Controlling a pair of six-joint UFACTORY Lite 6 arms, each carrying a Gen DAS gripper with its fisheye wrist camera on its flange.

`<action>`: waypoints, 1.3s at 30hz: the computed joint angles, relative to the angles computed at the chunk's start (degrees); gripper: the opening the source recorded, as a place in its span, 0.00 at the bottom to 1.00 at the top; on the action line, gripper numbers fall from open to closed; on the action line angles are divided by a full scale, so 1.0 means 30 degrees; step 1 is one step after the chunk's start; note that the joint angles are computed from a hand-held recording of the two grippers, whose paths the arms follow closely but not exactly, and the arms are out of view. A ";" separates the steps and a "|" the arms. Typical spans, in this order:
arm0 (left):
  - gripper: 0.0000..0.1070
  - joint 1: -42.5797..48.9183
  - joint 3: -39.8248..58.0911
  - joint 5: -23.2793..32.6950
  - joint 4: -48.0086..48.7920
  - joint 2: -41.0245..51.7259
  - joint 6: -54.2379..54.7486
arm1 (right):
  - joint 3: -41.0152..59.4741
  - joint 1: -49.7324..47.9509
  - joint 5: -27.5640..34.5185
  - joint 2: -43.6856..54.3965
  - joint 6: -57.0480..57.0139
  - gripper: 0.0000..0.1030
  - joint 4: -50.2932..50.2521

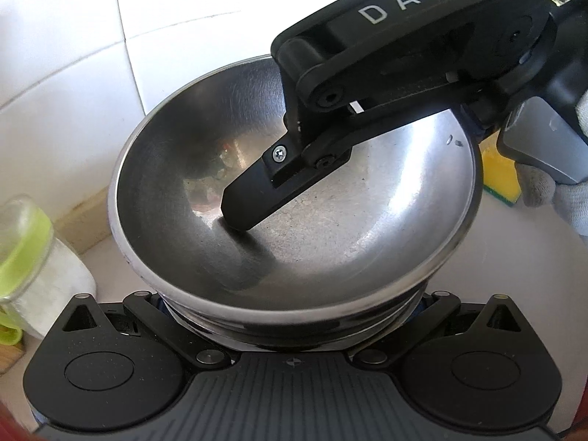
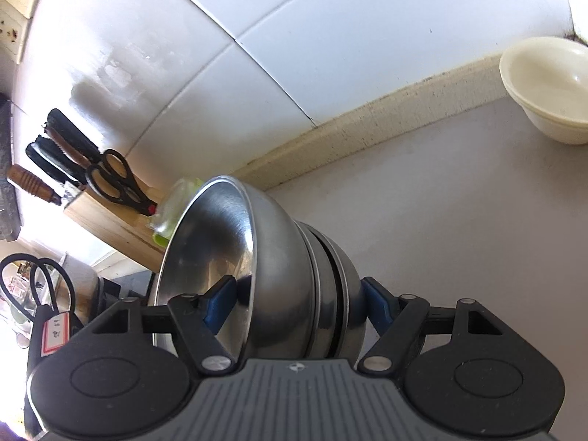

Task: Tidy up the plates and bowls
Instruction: 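Lift the steel bowl stack with the right tool and carry it toward the plates, then lower the bowl stack onto the pink-flower plates and open the right tool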

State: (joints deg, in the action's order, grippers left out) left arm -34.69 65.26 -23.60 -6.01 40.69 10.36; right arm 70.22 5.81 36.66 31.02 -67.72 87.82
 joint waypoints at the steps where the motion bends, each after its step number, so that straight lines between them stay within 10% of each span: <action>1: 0.96 -0.0356 -0.0127 -0.0034 -0.1048 -0.0214 0.0737 | -0.0212 -0.0071 0.0091 -0.0293 -0.0106 0.73 0.0044; 16: 0.96 -0.5345 -0.4305 -0.3243 -1.4280 -0.4424 0.9066 | -0.2292 -0.0607 0.2344 -0.4709 -0.0275 0.73 -0.0927; 39: 0.96 -1.6638 -0.5355 -1.0249 -2.9905 -0.6084 1.2510 | -0.8050 0.1423 0.3462 -1.2890 0.0890 0.73 -0.2314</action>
